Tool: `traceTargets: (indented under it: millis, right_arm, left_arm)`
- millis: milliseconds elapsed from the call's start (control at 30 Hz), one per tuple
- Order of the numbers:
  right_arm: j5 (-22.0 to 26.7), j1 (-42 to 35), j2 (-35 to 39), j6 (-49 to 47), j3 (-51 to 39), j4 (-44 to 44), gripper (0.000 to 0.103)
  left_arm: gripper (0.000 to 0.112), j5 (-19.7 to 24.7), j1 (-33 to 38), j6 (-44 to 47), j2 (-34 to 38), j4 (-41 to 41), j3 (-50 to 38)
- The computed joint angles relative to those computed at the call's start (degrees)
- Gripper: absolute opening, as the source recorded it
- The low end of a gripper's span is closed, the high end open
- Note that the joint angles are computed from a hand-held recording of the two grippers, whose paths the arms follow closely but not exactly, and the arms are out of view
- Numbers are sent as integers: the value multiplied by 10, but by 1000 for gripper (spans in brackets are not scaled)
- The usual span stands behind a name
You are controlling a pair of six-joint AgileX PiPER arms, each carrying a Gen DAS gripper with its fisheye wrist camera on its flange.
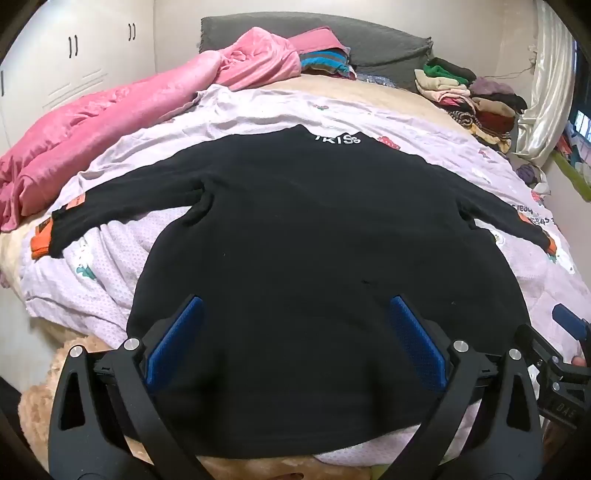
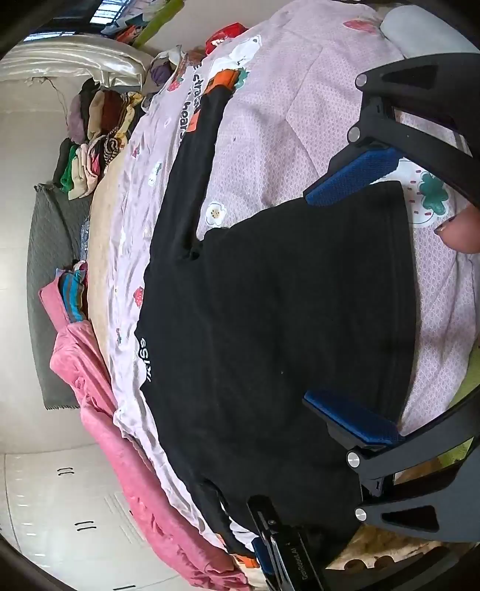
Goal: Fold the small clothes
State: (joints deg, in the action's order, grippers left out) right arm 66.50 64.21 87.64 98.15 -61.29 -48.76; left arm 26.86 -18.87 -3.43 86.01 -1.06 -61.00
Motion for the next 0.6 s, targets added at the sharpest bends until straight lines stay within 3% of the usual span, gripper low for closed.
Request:
traceTargets:
  millis: [267, 333, 533, 600]
  right_arm:
    - [-3, -5, 0, -19, -3, 8, 99]
    - [-3, 3, -8, 2, 9, 2, 99]
    - [-4, 3, 4, -4, -1, -5, 99]
    - [-3, 2, 5, -4, -3, -6, 99]
  left_arm:
    - [94, 18, -4, -8, 12, 6, -26]
    - [94, -3, -6, -14, -5, 14, 1]
    - [94, -5, -10, -27, -13, 25, 8]
    - [94, -6, 4, 11, -5, -7, 2]
